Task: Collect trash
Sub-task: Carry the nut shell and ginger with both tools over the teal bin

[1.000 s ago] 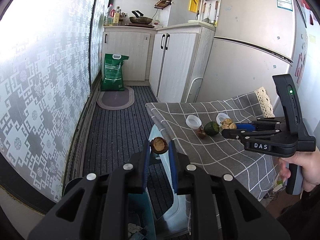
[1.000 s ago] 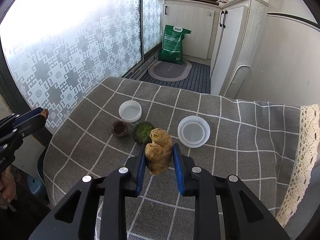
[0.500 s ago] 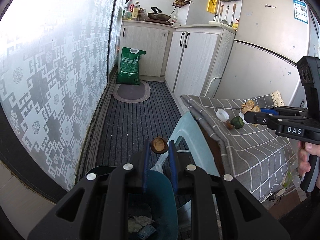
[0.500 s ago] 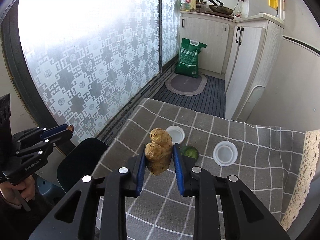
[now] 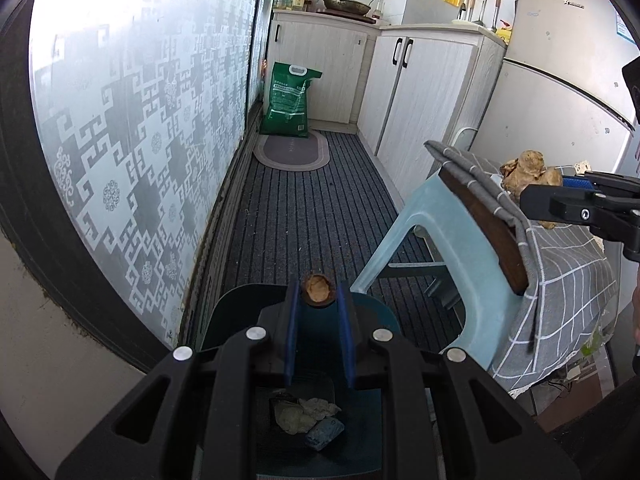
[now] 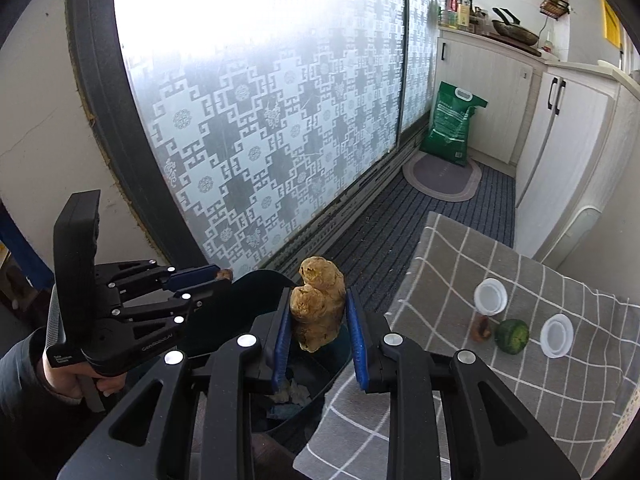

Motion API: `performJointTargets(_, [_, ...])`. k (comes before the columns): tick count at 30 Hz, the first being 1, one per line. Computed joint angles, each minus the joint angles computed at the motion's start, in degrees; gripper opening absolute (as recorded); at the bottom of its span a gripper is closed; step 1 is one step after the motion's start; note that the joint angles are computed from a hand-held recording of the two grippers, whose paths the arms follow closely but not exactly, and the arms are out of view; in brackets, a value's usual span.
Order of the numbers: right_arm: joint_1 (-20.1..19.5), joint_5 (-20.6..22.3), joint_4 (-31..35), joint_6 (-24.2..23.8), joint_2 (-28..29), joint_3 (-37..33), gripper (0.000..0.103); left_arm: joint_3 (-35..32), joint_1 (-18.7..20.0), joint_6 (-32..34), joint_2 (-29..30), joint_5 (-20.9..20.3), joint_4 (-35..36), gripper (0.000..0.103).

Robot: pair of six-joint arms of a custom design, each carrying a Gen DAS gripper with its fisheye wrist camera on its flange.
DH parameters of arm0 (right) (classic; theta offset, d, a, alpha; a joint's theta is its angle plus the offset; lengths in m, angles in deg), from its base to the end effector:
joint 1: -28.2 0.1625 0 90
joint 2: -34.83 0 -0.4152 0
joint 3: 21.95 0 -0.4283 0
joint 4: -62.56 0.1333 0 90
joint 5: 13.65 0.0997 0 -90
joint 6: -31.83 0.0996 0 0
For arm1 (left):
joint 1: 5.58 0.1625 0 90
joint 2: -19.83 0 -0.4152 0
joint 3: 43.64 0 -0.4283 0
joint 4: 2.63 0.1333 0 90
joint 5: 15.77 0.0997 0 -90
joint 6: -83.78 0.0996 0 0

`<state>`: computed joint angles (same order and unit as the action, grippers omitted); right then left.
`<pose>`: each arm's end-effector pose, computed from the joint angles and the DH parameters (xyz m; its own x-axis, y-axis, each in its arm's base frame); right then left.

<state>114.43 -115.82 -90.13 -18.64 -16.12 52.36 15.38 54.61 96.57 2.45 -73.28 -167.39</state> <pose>0.0599 -0.7993 0.3030 -0.6545 -0.4695 0.5926 -0.7132 0.6437 -0.2776 -0.2584 -0.8267 -0.0139 -0.7638 0.3214 -0.5597 0.6003 0.6722 -0.4332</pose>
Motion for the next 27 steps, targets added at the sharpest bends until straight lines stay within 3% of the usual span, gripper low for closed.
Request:
performJointTargets(5, [0.8,-1.7,2.0,-0.5,1.5,-0.6,0.026,-0.9,0.8,-1.8,0.4,2.5,5.3,0.02])
performJointTargets(11, [1.7,-4.3,4.2,-0.7,3.3,-1.5,0.026,-2.1,2.5,-6.4,0.2,0.2,16.5,0.02])
performJointTargets(15, [2.1,-7.0,6.3,-0.5,4.9,-2.6,0.026,-3.7,2.9,-8.7,1.1,1.8,22.4,0.02])
performJointTargets(23, [2.5,-9.7,9.5,0.2,6.5,-3.9,0.026,-4.5,3.6,-11.1,1.2,1.7,29.1,0.022])
performJointTargets(27, [2.6,-11.7,10.7,0.3,7.8,-4.7,0.026,-3.9,3.6,-10.5,0.8,2.1,28.7,0.023])
